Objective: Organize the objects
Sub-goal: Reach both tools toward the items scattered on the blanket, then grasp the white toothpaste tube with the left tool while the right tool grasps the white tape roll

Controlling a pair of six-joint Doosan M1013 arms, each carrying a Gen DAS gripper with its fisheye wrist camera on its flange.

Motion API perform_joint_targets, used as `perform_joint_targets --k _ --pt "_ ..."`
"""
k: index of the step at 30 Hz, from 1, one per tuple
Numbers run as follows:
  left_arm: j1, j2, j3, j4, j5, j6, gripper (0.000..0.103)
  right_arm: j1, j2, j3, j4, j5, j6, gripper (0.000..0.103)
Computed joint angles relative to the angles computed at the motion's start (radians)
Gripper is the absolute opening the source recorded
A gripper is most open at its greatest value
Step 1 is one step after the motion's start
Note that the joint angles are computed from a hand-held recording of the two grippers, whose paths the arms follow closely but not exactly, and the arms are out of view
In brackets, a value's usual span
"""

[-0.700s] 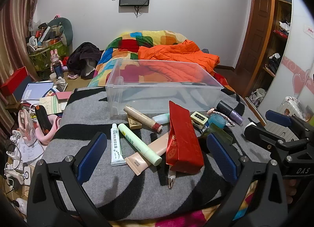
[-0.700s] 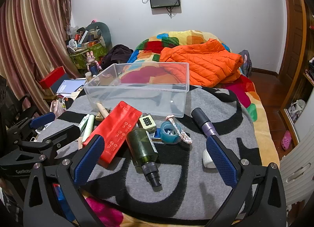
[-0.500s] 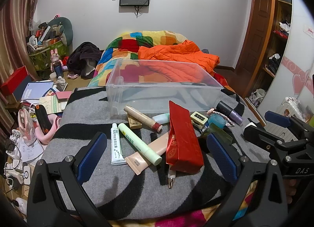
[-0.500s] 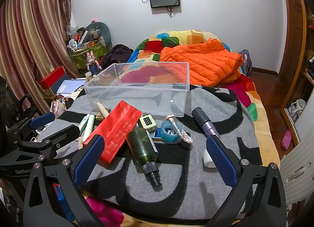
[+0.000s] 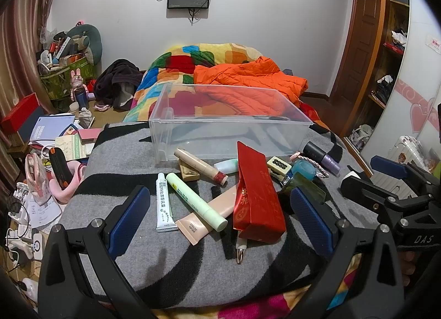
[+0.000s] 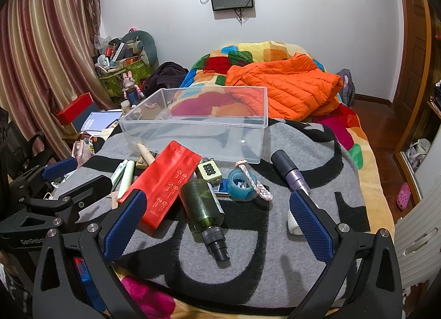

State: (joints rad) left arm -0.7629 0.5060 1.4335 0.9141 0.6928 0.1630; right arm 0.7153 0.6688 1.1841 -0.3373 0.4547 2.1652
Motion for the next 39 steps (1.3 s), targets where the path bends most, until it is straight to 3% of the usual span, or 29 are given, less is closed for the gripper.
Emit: perform_joint_targets --k 16,17,19,25,30,39 --pt "0.001 -0.014 0.026 0.019 -0.017 -0.042 0.102 -0.004 0.004 0.001 0.063 -0.007 -0.077 0.103" --pt "0.001 -0.016 0.029 0.023 -0.015 -0.047 0.1 -0.006 0.003 0.003 0.064 -0.009 -0.079 0.103" --pt "0.005 -0.017 0.03 0.004 -0.007 -0.033 0.084 -0.008 0.001 0.01 0.034 -0.014 -0.047 0.102" --pt "0.027 -0.025 0.052 -0.032 0.012 -0.057 0.082 -0.023 -0.008 0.03 -0.065 -0.006 0.081 0.099" --pt "0.05 -0.016 0.049 -0.072 0.033 -0.056 0.078 -0.042 -0.001 0.029 -0.106 0.044 0.161 0.089" --pt "0.088 0.037 0.004 -0.189 0.088 0.041 0.052 -0.061 0.012 0.034 -0.104 0.107 0.201 0.076"
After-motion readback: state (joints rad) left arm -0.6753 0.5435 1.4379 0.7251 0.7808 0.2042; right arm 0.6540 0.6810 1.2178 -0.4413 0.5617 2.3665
